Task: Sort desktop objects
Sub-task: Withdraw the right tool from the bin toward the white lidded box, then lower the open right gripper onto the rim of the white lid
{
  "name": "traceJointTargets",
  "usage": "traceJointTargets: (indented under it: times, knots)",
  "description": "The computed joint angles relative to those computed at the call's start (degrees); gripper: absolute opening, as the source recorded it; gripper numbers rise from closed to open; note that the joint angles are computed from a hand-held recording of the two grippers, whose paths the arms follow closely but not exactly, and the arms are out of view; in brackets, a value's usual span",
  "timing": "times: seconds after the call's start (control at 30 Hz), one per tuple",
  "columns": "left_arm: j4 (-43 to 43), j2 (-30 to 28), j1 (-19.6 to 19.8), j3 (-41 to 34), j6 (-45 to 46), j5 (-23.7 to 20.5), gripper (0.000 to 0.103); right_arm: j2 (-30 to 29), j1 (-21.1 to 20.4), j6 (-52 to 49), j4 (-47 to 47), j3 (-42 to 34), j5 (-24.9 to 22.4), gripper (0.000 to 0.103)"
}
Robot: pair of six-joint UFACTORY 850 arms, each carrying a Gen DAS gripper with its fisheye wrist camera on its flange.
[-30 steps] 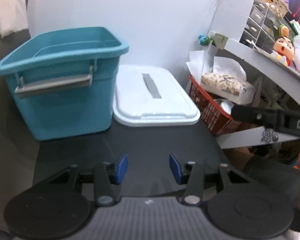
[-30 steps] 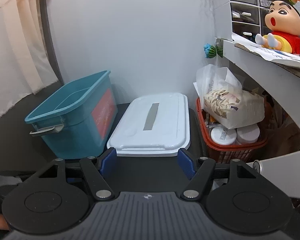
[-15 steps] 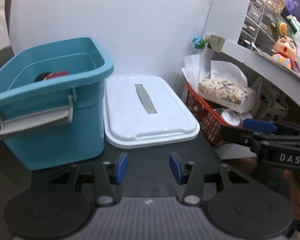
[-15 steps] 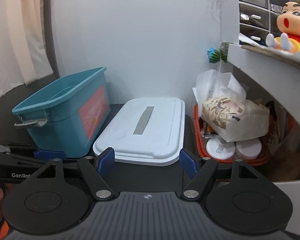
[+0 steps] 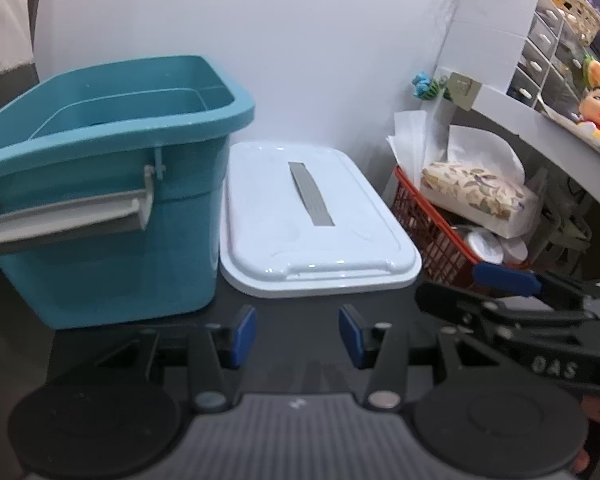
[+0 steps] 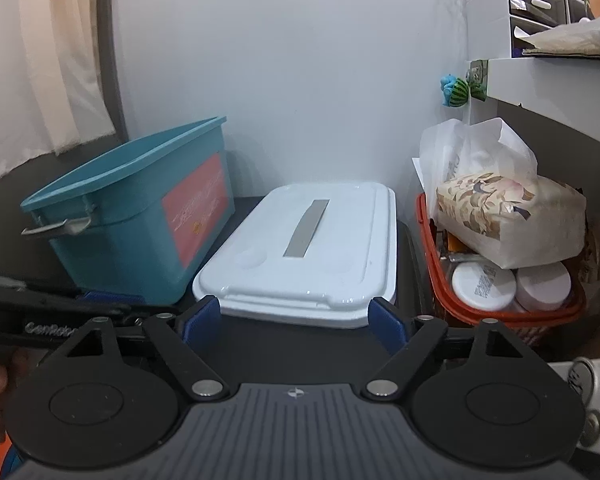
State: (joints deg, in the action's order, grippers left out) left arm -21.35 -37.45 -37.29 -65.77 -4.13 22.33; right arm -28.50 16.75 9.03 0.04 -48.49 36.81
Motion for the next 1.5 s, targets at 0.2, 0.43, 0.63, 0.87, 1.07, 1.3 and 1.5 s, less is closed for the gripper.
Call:
traceJointTargets:
  times: [0.2, 0.43, 0.63, 0.87, 1.07, 1.3, 1.5]
  knots:
    - [0.4, 0.3, 0.2, 0.2, -0.4, 0.1, 0.049, -2.2, -0.5, 1.0, 2.2, -2.9, -0.7, 0.085]
    - [1.7, 0.2, 0.4, 0.2, -2.1, -0.3, 0.049, -4.5, -0.6, -1.4, 7.0, -6.2, -2.7, 0.085]
    - [1.9, 0.0, 0.6, 0.0, -2.7, -0.5, 0.049, -5.6, -1.1, -0.6, 7.2, -7.2, -3.0, 0.083]
    - [2.2, -0.8, 0.6, -0.9, -3.3, -0.7, 0.049, -7.9, -0.9, -3.5, 11.0, -9.2, -2.8, 0.074]
    - [2.7, -1.1, 0.8, -1.3, -4.1, -0.8, 0.049, -10.3, 0.1, -11.5, 17.4, -11.9, -1.9, 0.051]
    - [3.2, -2.2, 0.9, -2.6, -4.4, -1.9, 0.049, -12.8, 0.2, -18.1, 22.9, -15.7, -4.3, 0.043]
    - [2.6, -2.6, 0.8, -3.1, -3.4, -2.2, 0.049, -13.1, 0.7, -27.8, 29.1, -16.6, -5.8, 0.043]
